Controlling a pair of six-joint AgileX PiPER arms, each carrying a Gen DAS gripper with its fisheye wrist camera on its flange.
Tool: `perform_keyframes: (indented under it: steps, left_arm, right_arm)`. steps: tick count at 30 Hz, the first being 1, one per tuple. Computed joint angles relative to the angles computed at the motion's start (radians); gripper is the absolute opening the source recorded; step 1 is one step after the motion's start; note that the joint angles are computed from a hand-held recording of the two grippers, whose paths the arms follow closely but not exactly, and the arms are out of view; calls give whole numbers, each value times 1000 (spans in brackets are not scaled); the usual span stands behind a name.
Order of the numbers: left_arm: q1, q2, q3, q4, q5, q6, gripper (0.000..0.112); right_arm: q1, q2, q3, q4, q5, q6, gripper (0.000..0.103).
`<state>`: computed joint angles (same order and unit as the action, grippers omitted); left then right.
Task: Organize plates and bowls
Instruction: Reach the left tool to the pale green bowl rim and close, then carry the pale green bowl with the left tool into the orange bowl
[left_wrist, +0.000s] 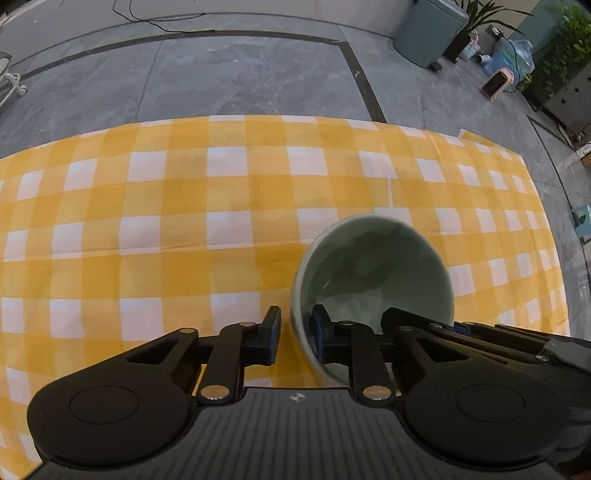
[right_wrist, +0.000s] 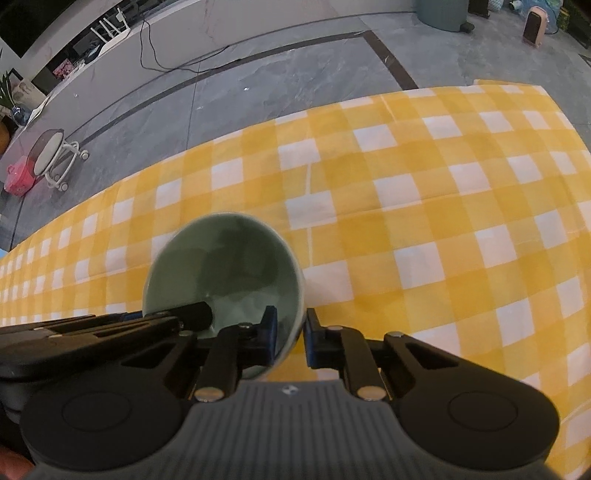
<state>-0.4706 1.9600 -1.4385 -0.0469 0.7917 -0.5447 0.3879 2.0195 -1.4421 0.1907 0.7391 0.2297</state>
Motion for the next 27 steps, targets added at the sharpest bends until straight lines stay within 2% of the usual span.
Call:
perform_keyframes:
  steps: [2, 12, 21, 27]
  left_arm:
    - [6, 3, -8, -20, 5, 13, 13]
    - [-21, -16, 4, 16, 24, -24, 11]
    - [-57, -120, 109, 23, 13, -88, 11]
    - [-116, -228, 162, 61, 58, -188, 11]
  right_arm:
    - [-7, 3, -1, 19, 1, -16, 12]
    - [-14, -20, 39, 61, -2, -9, 9]
    - [17, -104, 112, 32, 16, 10, 9]
    - [35, -212, 177, 25, 58, 11, 10]
